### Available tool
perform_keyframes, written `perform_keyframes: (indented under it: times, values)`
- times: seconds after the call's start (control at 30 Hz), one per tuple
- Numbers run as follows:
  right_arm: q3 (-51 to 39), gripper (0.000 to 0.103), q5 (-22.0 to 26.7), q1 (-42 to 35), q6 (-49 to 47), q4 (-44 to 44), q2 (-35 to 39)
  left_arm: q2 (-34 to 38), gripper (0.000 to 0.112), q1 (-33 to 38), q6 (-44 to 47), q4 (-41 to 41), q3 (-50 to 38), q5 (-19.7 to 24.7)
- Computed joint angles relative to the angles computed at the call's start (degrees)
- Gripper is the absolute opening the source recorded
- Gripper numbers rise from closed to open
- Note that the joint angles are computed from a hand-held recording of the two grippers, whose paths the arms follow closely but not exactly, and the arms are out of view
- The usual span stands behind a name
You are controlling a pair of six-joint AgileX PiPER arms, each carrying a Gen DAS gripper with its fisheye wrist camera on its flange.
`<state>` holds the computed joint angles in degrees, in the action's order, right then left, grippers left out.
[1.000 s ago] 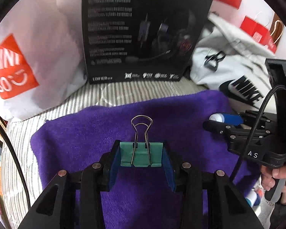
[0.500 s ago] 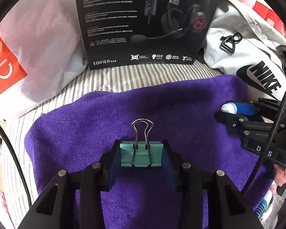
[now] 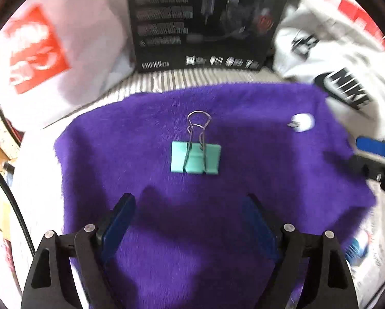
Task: Organize rigid objects
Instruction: 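Carry clip and white cylinder onto the purple towel and open both grippers, then grasp the clear pill bottle with the left gripper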
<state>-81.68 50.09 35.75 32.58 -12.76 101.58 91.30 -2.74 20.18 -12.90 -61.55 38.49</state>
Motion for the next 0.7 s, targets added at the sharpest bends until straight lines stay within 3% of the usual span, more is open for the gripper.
perform_keyframes:
  times: [0.2, 0.3, 0.43, 0.57, 0.7]
  values:
    - [12.16, 0.079, 0.81, 8.35, 13.76, -7.92, -14.22, -20.25, 0.086, 5.66, 4.41, -8.70, 11.86, 6.42]
    - [18.12, 0.081, 1.32, 13.60, 21.41, -10.34, -20.45, -28.82, 0.086, 8.56, 5.57, -11.28, 17.59, 10.92]
    - [24.59, 0.081, 4.95, 22.81, 32.19, -12.60, -27.56, -29.23, 0.086, 6.36, -0.52, -7.81, 21.70, 10.76]
    - [24.86, 0.081, 13.08, 31.96, 39.94, -16.51, -27.89, -27.53, 0.086, 3.12, -4.48, -5.70, 23.71, 8.53]
    - [27.72, 0.081, 15.98, 38.49, 46.47, -17.72, -30.96, -24.62, 0.086, -4.23, -14.88, 2.33, 23.11, 6.75]
